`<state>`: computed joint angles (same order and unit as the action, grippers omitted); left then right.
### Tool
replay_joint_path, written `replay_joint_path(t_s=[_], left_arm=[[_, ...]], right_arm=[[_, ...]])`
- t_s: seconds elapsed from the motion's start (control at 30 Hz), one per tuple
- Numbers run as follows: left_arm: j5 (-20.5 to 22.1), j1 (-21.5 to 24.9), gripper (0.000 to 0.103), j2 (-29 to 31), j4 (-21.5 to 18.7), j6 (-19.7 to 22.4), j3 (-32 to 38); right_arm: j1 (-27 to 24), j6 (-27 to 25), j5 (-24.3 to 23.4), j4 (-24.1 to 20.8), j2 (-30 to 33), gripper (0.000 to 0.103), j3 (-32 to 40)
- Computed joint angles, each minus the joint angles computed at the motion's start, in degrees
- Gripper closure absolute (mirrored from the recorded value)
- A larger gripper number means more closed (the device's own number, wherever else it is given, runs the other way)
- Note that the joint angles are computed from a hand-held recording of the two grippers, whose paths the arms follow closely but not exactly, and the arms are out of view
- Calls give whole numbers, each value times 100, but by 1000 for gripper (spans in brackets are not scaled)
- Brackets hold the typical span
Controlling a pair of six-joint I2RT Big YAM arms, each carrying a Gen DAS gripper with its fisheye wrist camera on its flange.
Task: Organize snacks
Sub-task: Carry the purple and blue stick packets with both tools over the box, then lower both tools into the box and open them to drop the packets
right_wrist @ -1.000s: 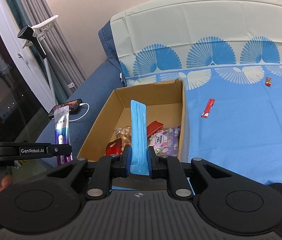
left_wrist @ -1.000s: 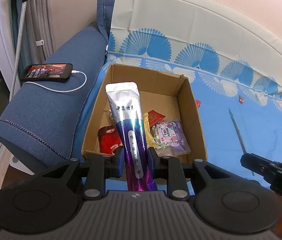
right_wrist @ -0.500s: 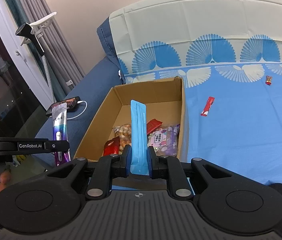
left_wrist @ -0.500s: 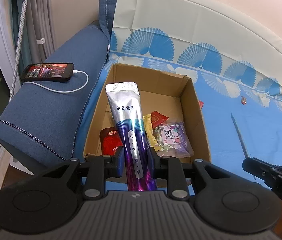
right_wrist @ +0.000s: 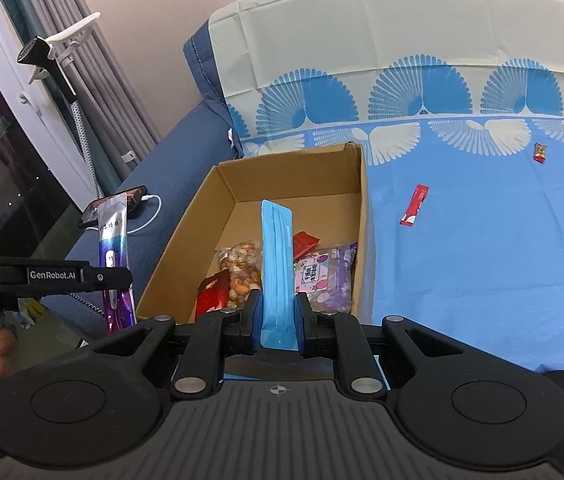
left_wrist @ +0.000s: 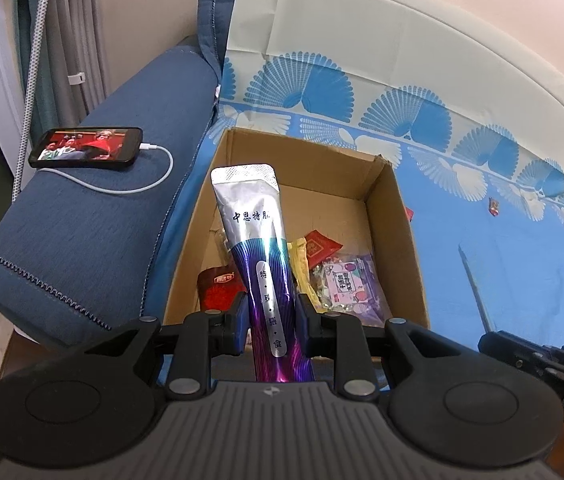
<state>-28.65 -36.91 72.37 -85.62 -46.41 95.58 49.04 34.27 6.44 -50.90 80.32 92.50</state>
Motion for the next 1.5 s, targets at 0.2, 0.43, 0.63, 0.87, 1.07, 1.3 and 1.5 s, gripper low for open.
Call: replay_joint_path(t_s=[0.2,0.43,0.63,0.87,1.07,1.3,1.5], left_arm=[[178,263,76,115,171,218,18],[390,562,76,280,350,469,52],[531,775,76,439,473,672,59],[613,981,76,653,622,909,54],[727,1160,76,852,666,1028,113],[814,1326,76,1002,755,1188,135],[845,1424,76,1138,786,1234,154]], right_arm=[[-94,-26,-132,-62,274,85,231],[-191,-93,-295,-91,633,85,551],[-254,-104,-425,-128,909,85,791],[-340,-92,-536,-201,1251,85,1078],[-416,-117,-636,-237,1525,85,1308],[-465,-163,-752,-301,1820,85,1604],[-500,-193,-791,-349,2055,85,1844]])
